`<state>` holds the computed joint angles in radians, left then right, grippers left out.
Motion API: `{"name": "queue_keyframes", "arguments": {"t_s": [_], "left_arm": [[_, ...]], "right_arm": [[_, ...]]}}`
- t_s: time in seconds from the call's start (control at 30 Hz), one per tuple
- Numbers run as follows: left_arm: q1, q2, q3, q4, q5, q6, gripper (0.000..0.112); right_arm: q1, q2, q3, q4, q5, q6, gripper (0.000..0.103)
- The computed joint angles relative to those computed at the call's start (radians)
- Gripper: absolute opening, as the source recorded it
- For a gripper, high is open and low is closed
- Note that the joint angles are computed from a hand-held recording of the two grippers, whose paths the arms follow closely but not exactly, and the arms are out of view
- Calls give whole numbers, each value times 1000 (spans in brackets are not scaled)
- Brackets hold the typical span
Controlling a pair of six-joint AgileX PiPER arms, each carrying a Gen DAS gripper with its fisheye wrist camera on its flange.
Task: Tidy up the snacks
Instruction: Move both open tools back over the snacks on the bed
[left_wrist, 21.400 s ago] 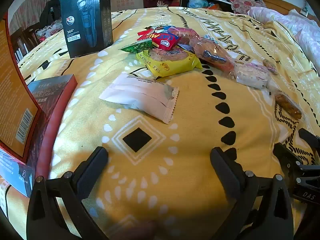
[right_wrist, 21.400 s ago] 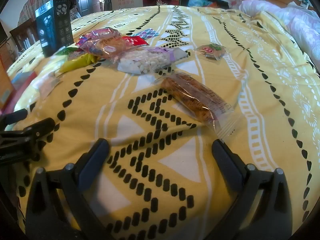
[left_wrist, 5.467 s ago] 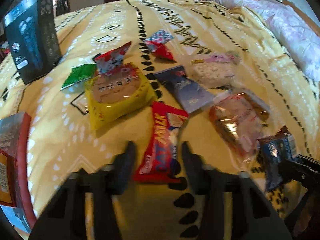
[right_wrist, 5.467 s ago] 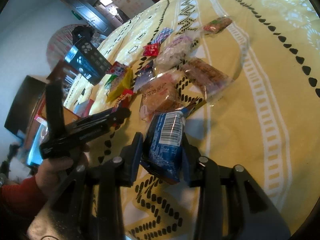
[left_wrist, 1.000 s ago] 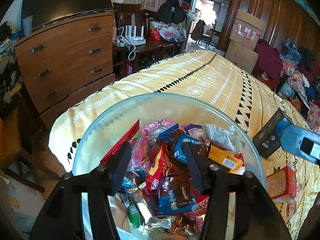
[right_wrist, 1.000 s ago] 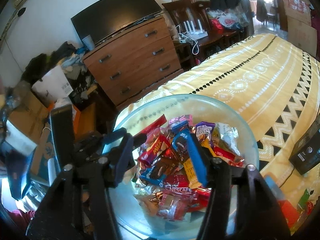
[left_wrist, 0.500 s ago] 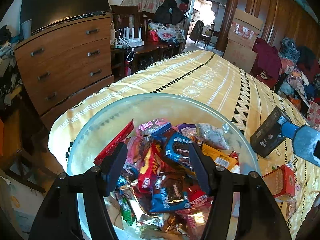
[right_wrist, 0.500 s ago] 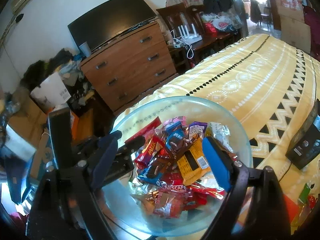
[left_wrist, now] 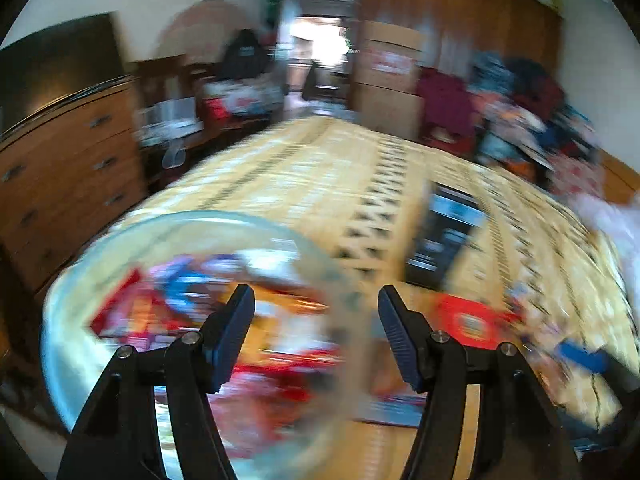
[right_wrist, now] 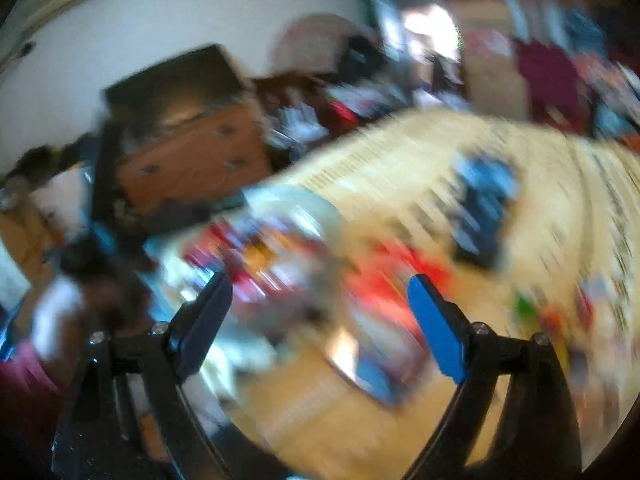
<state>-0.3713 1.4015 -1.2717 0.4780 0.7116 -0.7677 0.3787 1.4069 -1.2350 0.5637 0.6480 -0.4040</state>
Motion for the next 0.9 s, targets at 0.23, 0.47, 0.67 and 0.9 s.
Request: {"name": "queue_keyframes", "arguments": {"t_s": [0.23,0.47,0.67,0.9], "left_arm": [[-359,222,-151,50,5,-41,65],[-481,568,-396,-230,0,195,65],[-472,779,-570,-327,105,229,65],[-467,794,-569,-287,107,173,65]], "right_arm": [[-518,-131,396,98,103,-238,88],[-880,-45,419,172,151,-465,88],[-981,141,268,182,129,-578,88],[-984,390,23,140,102,-547,85]]}}
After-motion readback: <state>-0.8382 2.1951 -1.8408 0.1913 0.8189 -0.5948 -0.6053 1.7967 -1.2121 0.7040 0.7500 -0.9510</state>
